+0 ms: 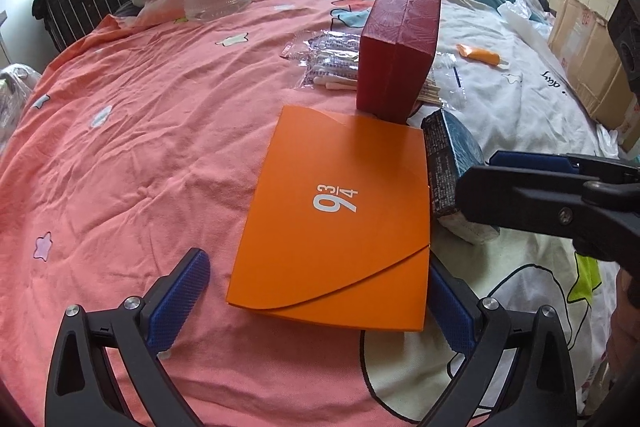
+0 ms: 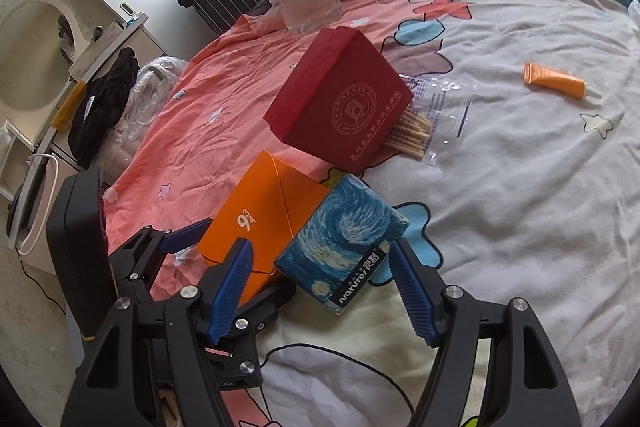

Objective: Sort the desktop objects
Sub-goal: 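Close the left tool on the orange box while the right tool grasps the blue tissue pack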

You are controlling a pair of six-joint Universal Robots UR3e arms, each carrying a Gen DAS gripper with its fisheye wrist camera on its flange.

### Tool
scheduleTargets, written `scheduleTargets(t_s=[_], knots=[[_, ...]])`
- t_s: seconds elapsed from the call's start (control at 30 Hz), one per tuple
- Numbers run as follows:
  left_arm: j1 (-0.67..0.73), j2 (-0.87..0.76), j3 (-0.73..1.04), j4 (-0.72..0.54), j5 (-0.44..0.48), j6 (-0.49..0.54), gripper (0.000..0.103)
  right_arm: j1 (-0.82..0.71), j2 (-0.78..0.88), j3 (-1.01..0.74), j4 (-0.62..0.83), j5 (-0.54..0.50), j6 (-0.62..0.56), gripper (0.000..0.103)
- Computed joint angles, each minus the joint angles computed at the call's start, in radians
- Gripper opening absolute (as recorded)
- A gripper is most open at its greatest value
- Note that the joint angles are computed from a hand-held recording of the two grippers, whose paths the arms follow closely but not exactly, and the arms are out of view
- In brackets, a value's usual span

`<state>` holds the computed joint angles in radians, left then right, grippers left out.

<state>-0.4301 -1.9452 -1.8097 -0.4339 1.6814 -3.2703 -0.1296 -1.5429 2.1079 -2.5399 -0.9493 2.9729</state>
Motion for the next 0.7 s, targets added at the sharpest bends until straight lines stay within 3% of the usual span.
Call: scheduleTargets(t_s=[0.1, 0.17, 0.2, 0.23, 0.37, 0.7], knots=[[0.003, 0.0, 0.009, -0.012, -0.005, 0.001, 0.103, 0.004, 0.009, -0.005, -0.007, -0.006, 0.012, 0.067], [0.012, 0.006, 0.004, -0.006, -0.026, 0.004, 0.096, 0.001, 0.017, -0.009, -0.004, 0.003, 0.016, 0.067], [0.017, 0.009, 0.001, -0.004, -0.037, 0.006, 0.085, -0.002, 0.021, -0.012, 0.002, 0.013, 0.013, 0.067], [0.019, 0.016, -0.008, 0.006, -0.043, 0.01, 0.082, -0.004, 0.025, -0.016, 0.011, 0.022, 0.01, 0.067], [0.003, 0.048, -0.06, 0.066, -0.021, 0.047, 0.081, 0.011, 0.038, -0.038, 0.022, 0.01, 0.017, 0.067], [0.03, 0.15, -0.191, 0.123, 0.024, 0.017, 0.081, 0.113, 0.107, -0.123, 0.006, -0.129, 0.084, 0.067]])
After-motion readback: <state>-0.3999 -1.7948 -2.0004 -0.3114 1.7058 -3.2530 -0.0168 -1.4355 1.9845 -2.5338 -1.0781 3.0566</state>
